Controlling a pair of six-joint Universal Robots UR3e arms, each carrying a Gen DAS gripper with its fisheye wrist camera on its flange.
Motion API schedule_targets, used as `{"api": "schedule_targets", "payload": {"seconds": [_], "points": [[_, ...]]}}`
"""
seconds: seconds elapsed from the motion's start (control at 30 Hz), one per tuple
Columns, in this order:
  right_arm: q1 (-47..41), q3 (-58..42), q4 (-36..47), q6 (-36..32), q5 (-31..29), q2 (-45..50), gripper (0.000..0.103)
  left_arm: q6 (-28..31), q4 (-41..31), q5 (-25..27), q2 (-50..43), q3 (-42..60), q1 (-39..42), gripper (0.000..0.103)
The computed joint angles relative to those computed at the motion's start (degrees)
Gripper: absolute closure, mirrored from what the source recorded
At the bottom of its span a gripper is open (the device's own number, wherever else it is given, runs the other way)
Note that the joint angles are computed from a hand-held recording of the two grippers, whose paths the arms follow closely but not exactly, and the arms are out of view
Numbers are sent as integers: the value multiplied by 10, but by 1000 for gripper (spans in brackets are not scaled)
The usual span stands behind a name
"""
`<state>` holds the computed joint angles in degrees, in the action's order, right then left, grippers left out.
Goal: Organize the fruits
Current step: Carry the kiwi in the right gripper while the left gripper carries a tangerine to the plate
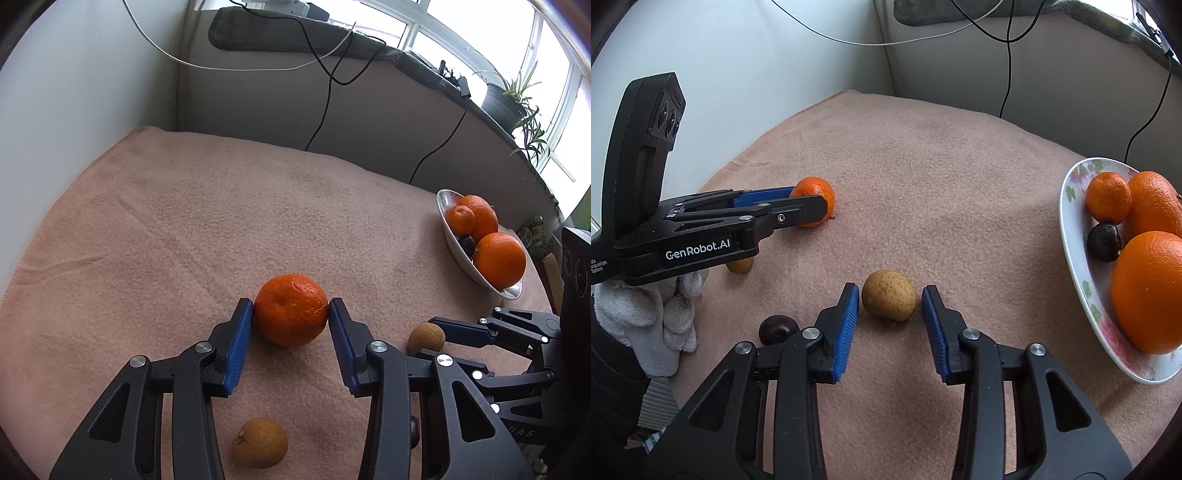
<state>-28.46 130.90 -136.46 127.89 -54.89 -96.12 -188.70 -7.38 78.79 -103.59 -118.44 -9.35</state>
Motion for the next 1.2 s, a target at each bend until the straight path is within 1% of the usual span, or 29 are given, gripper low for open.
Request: {"api": "schedule_targets", "payload": {"seconds": [0.1, 0.2, 0.33, 0.67, 0.83, 1.1, 1.2], "points": [[-3, -4, 7, -2, 8, 5, 72, -6, 2, 1, -5, 6, -3, 63], [-5, 2, 3, -3, 9, 0, 72, -9, 6, 0, -2, 2, -3, 64], [-22, 9, 22, -13, 20, -24, 72, -12, 9, 0, 5, -4, -2, 64], [-126, 14, 157, -91, 60, -131, 72, -13, 18, -14, 40, -21, -3, 64], [-199, 6, 240, -146, 79, -176, 72, -19, 12, -15, 36, 1, -22, 64], [-294, -22, 332, -210, 100, -202, 72, -32, 8, -19, 16, 42, -55, 64], [-310, -31, 335, -213, 104, -195, 72, -36, 4, -17, 4, 62, -72, 64]]}}
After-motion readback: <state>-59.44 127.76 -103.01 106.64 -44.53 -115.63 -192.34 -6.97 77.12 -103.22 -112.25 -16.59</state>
